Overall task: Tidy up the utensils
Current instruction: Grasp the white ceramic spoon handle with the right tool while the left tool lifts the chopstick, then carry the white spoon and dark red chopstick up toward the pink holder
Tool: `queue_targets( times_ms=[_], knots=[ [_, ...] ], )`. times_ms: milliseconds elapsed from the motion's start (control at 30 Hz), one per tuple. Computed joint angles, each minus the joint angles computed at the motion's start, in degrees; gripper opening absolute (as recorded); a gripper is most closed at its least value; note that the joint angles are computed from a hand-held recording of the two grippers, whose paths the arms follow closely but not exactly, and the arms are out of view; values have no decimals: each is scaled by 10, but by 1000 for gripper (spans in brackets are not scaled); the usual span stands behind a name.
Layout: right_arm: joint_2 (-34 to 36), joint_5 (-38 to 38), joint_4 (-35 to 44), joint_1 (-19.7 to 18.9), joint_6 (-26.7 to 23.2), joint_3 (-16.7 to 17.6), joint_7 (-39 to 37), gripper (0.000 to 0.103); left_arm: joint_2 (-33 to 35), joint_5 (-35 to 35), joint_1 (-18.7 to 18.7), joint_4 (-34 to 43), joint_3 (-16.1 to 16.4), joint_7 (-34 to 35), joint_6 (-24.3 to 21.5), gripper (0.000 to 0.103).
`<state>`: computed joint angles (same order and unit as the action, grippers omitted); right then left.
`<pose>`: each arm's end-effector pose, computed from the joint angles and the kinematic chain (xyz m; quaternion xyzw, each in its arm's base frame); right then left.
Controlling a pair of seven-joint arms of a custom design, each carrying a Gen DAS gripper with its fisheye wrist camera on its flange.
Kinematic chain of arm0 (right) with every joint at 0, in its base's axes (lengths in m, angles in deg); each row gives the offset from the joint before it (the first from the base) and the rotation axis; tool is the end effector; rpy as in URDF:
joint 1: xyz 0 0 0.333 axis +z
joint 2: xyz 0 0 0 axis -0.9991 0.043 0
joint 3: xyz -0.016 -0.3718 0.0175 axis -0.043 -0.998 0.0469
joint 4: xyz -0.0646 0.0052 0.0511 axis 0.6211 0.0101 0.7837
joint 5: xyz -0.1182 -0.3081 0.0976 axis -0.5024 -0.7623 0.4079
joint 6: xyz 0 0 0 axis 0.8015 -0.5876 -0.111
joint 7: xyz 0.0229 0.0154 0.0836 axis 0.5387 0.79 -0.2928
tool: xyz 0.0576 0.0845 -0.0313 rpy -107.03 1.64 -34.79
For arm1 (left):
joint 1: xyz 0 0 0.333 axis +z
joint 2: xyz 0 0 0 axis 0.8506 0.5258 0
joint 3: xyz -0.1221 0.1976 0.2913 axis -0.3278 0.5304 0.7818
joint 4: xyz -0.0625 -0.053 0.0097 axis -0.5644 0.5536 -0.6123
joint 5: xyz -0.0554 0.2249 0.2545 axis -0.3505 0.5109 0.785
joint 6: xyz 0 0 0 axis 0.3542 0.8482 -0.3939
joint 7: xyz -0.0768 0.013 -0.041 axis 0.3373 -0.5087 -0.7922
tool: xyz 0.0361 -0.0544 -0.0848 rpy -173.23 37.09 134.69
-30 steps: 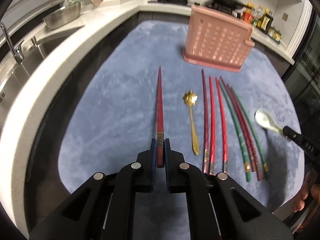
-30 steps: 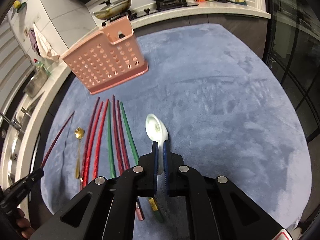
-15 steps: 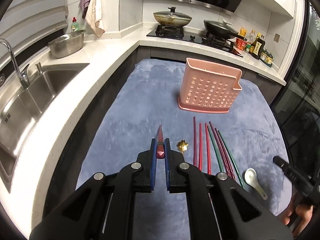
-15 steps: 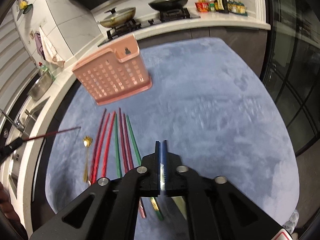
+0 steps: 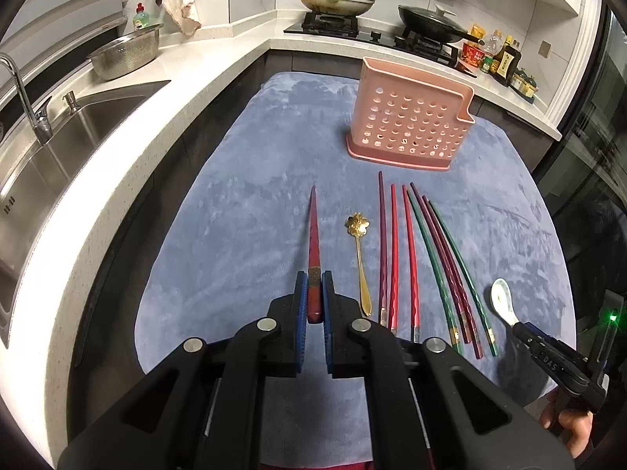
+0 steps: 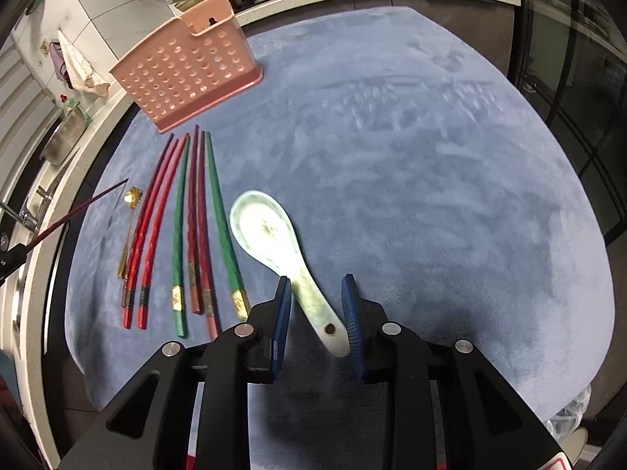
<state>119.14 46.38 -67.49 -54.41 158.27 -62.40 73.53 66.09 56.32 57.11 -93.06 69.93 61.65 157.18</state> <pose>0.6156 0.2999 0.3736 -0.5143 0.8112 -0.1256 0.2484 0.6978 -0.1009 0.4841 -0.6198 0.7197 -0.2642 0.1672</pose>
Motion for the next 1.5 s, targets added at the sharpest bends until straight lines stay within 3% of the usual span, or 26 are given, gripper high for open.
queue_targets(
  times_ms=[67, 233, 433, 667, 933, 1000, 1267, 1367, 1500],
  knots=[
    [2, 12, -8, -11, 12, 14, -8, 26, -1, 2, -1, -2, 1, -1, -1, 7],
    [-4, 18, -26, 1, 35, 4, -7, 14, -3, 9, -5, -5, 5, -6, -5, 7],
    [-7, 21, -19, 12, 24, 1, -23, 8, -8, 10, -4, -6, 3, -6, 0, 7],
    [-23, -23, 15, 37, -11, -36, 8, 6, -6, -2, 3, 20, -5, 4, 10, 7],
    [-17, -83, 87, 8, -48, -25, 27, 5, 17, 2, -2, 94, -1, 1, 22, 7],
    [-13, -89, 104, -2, -52, -18, 22, 1, 28, 1, -1, 122, -5, 4, 16, 7],
    [19, -106, 192, -24, -88, -12, -5, 1, 73, 7, -15, 238, -1, 1, 7, 7],
    [6, -91, 159, -33, -75, -6, 7, 2, 81, 6, -15, 253, -3, -2, -3, 7],
    [-23, -89, 87, -27, -75, -4, 40, 16, 76, 3, -11, 235, -7, 3, -10, 7]
  ],
)
